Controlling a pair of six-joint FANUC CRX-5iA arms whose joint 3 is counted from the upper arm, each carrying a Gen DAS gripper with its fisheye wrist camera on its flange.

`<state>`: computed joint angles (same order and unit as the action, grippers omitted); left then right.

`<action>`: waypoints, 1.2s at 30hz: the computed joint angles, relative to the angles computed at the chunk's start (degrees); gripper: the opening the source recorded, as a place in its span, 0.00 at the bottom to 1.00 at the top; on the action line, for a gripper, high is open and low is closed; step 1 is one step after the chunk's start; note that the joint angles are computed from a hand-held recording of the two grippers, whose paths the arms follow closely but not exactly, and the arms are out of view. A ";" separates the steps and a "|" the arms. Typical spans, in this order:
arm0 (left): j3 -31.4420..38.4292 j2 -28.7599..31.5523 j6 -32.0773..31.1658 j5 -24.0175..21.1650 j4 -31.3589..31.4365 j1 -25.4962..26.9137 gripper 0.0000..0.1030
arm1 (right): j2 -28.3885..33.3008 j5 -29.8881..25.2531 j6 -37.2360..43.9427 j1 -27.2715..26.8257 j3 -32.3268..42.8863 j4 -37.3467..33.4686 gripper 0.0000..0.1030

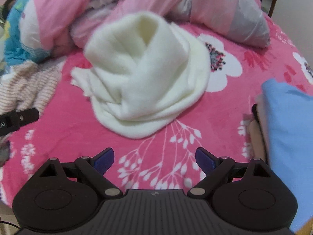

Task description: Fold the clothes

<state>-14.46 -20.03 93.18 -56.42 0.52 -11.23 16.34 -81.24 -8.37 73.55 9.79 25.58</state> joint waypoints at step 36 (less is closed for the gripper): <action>36.81 3.09 12.76 -28.58 -17.14 -15.69 1.00 | 10.04 -31.05 10.25 8.45 40.66 12.38 0.95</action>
<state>22.35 -16.94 105.94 -85.01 -16.62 -26.92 26.38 -112.29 1.88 82.00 50.45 37.96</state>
